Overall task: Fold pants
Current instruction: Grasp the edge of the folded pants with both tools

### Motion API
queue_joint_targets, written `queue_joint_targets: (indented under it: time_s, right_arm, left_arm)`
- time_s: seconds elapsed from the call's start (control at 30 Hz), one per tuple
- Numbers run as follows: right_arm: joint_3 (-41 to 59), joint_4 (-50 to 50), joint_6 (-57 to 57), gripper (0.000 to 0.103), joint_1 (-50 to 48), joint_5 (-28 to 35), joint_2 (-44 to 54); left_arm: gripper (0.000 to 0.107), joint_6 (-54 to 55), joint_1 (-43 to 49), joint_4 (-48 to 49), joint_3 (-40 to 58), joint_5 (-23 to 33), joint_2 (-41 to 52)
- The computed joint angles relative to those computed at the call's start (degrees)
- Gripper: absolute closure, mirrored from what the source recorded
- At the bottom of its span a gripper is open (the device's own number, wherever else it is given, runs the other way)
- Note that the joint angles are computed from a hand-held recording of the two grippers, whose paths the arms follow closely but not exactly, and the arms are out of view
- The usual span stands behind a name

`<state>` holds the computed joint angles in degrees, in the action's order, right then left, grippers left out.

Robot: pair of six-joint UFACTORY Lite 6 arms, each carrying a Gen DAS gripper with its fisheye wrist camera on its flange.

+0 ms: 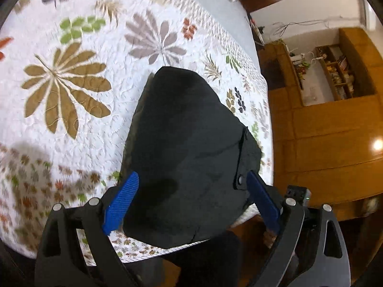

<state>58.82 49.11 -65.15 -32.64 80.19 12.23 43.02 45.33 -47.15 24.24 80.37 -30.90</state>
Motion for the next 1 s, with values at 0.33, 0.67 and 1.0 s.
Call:
queue_joint_targets:
  time_s: [0.33, 0.67, 1.0]
  right_arm:
    - [20.95, -5.21, 16.90, 0.003, -5.09, 8.08, 24.11]
    - [24.04, -2.53, 16.35, 0.003, 2.44, 9.16, 30.35]
    - [25.13, 1.25, 16.67, 0.003, 7.74, 9.32, 32.83]
  left_arm:
    - [0.014, 11.83, -3.77, -4.63, 10.60, -5.53, 32.30]
    - [0.014, 18.70, -8.97, -7.30, 13.83, -7.69, 45.19]
    - [0.014, 21.14, -15.28, -9.64, 16.38, -7.98, 51.39]
